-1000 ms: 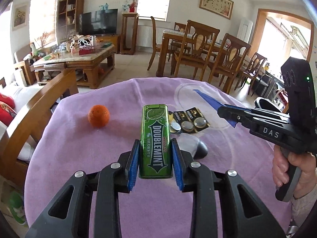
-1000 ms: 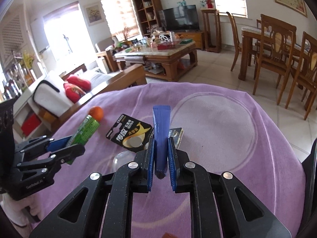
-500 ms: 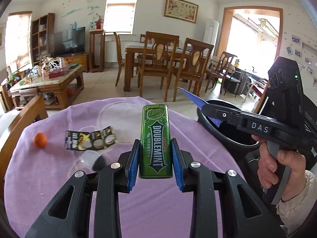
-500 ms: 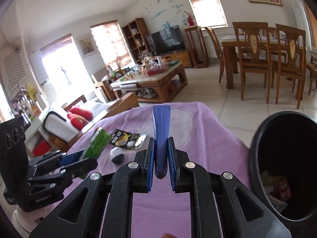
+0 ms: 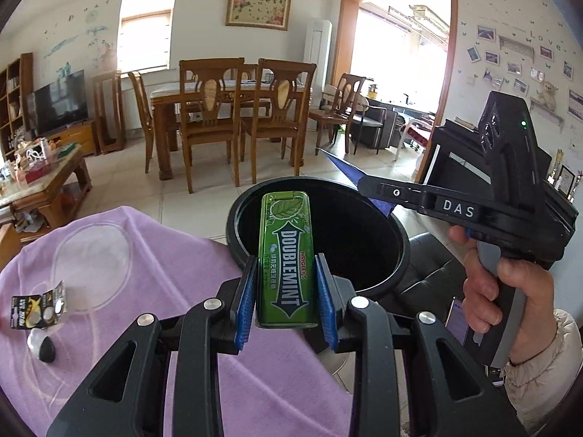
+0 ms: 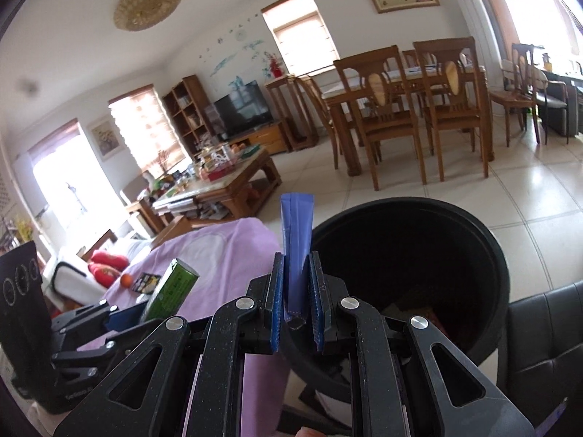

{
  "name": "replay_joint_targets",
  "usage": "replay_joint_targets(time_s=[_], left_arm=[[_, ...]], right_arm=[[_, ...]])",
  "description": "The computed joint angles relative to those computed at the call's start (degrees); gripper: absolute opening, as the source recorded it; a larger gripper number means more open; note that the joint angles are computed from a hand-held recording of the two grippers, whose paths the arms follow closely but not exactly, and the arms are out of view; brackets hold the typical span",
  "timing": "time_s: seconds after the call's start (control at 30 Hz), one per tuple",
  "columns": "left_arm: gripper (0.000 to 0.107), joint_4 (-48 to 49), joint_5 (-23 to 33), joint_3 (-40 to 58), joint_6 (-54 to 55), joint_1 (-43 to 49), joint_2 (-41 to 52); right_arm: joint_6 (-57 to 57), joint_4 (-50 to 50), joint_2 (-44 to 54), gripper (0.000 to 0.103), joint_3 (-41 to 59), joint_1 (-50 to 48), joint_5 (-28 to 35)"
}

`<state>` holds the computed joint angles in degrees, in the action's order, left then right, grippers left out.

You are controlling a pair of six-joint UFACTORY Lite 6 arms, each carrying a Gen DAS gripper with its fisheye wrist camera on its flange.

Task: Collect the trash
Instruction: 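Carry gum box and blue strip over the black bin and open both tools to drop them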

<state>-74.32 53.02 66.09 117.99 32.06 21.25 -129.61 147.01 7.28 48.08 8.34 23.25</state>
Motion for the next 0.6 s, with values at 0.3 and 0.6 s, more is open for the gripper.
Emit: replay_joint_targets(time_s=[0.3,0.6], left_arm=[[0.03,-6.02,-8.84,-2.92,1.27,-12.72,1.24],[0.03,-8.4,-14.07,-1.58,1.0,-18.8,4.83]], right_arm=[[7.0,-12.24,4.07,0.014,-3.21,-14.66,8.84],[7.49,-13.12,12.88,0.014,1.34,-17.21,11.57]])
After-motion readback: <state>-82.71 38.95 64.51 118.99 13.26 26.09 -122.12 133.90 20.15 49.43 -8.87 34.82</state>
